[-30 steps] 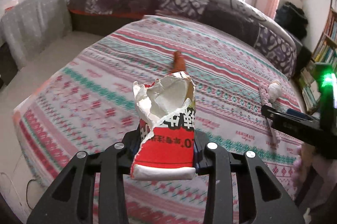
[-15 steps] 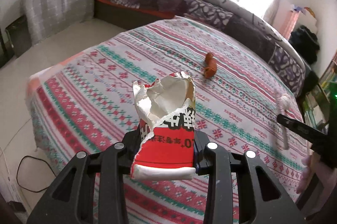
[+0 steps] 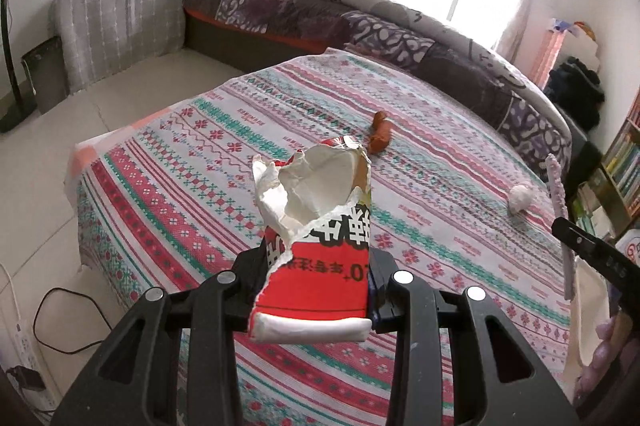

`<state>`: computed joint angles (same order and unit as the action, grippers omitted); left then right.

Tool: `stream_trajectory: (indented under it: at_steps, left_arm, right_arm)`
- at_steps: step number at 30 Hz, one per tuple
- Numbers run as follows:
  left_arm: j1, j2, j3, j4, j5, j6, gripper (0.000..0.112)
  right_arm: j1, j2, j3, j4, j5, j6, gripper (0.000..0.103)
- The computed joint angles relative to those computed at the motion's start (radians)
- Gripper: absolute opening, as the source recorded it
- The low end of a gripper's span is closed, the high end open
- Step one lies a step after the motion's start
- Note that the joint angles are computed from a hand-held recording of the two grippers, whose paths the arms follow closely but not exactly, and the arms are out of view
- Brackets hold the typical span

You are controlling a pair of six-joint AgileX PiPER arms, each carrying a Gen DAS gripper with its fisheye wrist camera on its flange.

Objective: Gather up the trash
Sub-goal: 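Carry both items over the white bin and open both tools to drop them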

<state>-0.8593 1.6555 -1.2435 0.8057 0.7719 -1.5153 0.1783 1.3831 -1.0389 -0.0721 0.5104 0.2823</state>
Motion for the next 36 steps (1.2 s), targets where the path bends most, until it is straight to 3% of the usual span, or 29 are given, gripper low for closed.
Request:
stream_trajectory:
  at_steps: [5, 18, 30, 36]
  left_arm:
    - [-0.058, 0.027, -0.058, 0.012, 0.049, -0.007, 0.036]
    - [-0.187, 0.157, -0.28, 0.015, 0.151, 0.039, 0.036]
    - [-0.263, 0.379, -0.627, -0.073, 0.231, 0.23, 0.037]
    - [-0.29, 0.541, -0.91, -0.142, 0.304, 0.384, 0.037]
  right_arm:
    - [-0.029, -0.083, 0.07, -0.013, -0.007, -0.013, 0.022]
    - [-0.295, -0.212, 0.18, 0.257, 0.001, -0.337, 0.022]
    - [-0.723, -0.209, 0.193, 0.623, 0.08, -0.81, 0.022]
    - [-0.914, -0.143, 0.172, 0.714, 0.108, -0.943, 0.023]
